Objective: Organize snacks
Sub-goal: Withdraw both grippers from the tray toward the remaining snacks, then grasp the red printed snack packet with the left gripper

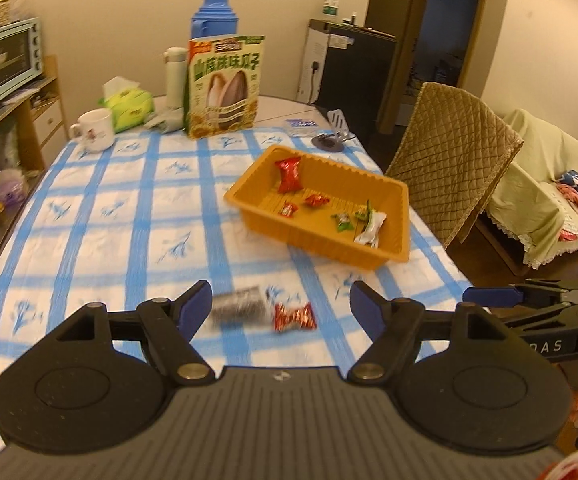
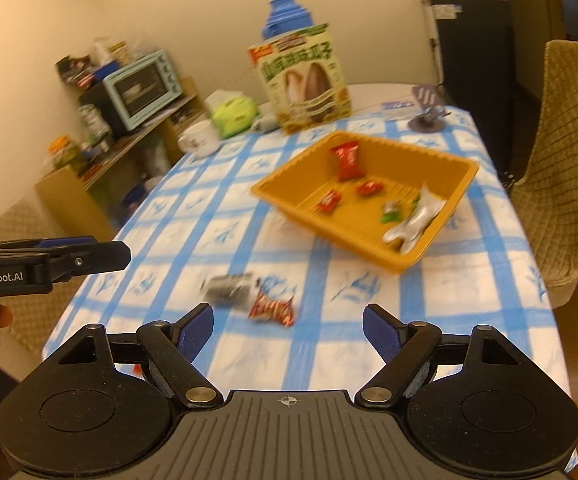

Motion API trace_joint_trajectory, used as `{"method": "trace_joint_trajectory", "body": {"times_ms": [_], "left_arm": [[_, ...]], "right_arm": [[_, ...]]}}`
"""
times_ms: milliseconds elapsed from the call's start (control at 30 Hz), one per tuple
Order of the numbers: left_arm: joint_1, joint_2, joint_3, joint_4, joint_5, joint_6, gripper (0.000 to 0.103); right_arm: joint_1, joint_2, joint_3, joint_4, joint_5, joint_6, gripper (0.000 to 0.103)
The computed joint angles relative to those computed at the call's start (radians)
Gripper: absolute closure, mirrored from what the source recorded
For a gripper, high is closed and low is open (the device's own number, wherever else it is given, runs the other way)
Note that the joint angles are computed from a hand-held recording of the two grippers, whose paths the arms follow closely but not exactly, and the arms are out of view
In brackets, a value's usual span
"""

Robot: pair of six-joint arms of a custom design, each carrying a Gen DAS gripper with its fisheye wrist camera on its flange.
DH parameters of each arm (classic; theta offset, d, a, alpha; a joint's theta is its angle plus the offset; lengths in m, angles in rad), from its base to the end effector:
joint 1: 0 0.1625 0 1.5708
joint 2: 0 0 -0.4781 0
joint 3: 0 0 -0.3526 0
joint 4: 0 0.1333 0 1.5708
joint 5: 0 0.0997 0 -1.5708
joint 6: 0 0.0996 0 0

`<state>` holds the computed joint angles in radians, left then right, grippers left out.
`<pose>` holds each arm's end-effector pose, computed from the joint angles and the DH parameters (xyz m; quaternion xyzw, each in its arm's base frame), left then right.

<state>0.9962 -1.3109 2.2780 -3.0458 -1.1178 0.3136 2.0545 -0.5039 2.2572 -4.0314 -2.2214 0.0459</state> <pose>-0.0981 -0.4770 0.3045 0.3543 0.8760 -0.2710 0.1837 0.2887 -0.3927 0.0511 0.0850 -0.8917 0.3952 0.2035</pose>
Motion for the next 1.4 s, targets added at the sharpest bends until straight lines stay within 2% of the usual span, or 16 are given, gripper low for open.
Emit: {"method": "trace_joint_trajectory", "body": {"times_ms": [300,433,667,833,1067,1400], "left_arm": [[0.006,-0.095,0.111,0.021,0.07,-0.088,0.029],[0.016,-0.121,0.139,0.029,0.113,-0.109,0.029],[0.061,-0.142,0.153,0.056,0.139,-0.126,0.03],[0.082,-0.133,0.158,0.046,0.145,-0.106,0.031],[0.121,-0.096,0.126,0.062,0.133,-0.078,0.039],[0.192,-0.029,0.046,0.085,0.092,-0.014,0.046]], "right_arm": [[0.006,0.044,0.022,0.037,0.048,0.021,0.021],[0.003,0.066,0.018,0.052,0.069,0.021,0.021],[-0.005,0.098,-0.018,0.097,0.102,0.013,0.021],[-0.008,0.122,-0.049,0.125,0.117,0.003,0.021],[-0.013,0.154,-0.092,0.163,0.121,-0.003,0.021],[-0.035,0.181,-0.146,0.206,0.083,0.055,0.021]]}}
